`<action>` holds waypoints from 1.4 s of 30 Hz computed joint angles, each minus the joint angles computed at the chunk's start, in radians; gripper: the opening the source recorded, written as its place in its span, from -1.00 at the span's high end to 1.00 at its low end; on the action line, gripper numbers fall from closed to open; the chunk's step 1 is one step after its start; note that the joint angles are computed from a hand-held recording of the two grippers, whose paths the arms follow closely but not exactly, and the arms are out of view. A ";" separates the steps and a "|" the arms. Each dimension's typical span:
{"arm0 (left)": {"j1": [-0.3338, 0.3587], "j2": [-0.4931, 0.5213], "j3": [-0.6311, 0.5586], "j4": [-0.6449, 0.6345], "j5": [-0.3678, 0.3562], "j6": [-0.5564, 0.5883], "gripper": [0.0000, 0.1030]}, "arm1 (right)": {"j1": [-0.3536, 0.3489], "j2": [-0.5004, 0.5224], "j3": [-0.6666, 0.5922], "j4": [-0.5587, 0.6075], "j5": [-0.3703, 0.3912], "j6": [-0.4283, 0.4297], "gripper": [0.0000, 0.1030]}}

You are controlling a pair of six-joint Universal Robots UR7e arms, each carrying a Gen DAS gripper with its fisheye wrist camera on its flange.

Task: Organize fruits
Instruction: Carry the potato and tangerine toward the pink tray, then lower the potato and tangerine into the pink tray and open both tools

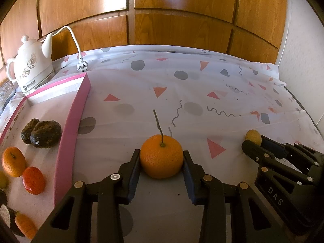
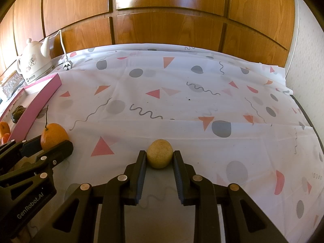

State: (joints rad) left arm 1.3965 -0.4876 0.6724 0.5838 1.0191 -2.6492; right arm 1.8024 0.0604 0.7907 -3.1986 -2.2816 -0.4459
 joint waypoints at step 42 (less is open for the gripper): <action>0.088 -0.210 -0.033 -0.031 -0.148 -0.082 0.11 | 0.129 0.116 -0.281 0.379 0.236 -0.088 0.50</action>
